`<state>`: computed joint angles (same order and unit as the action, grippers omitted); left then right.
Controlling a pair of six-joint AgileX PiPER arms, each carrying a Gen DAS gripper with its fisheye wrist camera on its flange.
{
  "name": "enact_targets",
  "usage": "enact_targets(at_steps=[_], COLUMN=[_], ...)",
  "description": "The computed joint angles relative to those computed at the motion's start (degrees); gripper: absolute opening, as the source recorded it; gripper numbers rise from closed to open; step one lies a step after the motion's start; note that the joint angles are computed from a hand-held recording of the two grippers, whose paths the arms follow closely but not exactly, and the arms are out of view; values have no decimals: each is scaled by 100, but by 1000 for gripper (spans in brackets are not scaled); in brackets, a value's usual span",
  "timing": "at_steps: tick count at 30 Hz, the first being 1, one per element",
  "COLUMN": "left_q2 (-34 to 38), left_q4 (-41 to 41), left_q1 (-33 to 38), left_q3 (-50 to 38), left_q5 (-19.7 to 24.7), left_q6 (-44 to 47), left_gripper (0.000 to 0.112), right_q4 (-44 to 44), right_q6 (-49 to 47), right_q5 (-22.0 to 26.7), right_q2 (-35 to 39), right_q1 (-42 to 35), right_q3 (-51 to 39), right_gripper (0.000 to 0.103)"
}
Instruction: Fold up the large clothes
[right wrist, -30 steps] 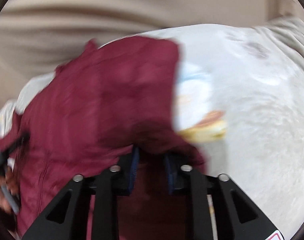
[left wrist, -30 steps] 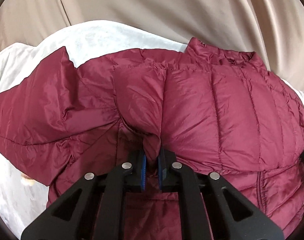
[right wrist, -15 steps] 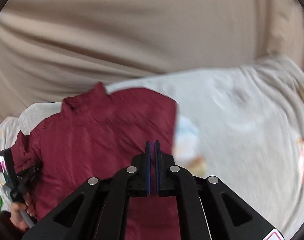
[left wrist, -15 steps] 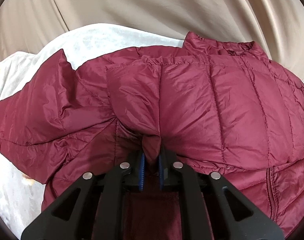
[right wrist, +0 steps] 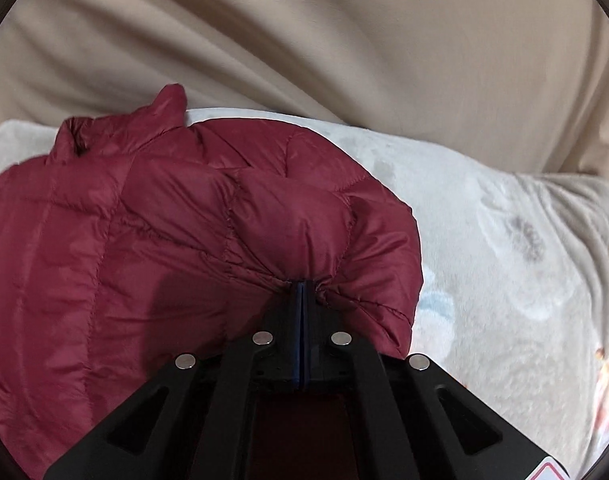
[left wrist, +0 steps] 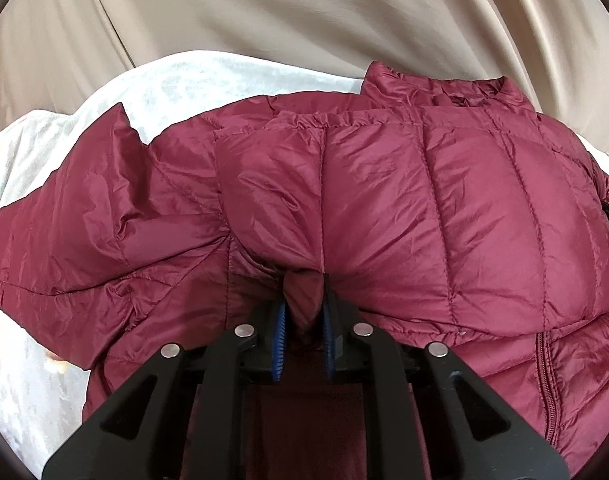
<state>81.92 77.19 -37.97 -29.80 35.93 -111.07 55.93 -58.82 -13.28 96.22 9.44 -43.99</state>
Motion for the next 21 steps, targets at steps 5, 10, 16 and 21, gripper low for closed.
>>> enact_targets(at_steps=[5,10,16,21], left_q2=[18,37,77,89], left_q4=[-70,-141,-170,-167], left_q1=[-43,-90,-133,-134], left_q3=[-25,-61,-87,-92], left_q5=[75,152,226,237], left_q6=[73,147,163,166], left_gripper=[14,14,14,14], right_q4=[584,1145,1065,672], right_q6=[-450,-1030,-1158,-760], right_q5=[-312,-196,-165,-247], right_q2=[-425,-1201,-1207,-837], right_q1=[226,302,253,281], right_q3=[338,902,1098,1030], right_gripper=[0,0,0,0])
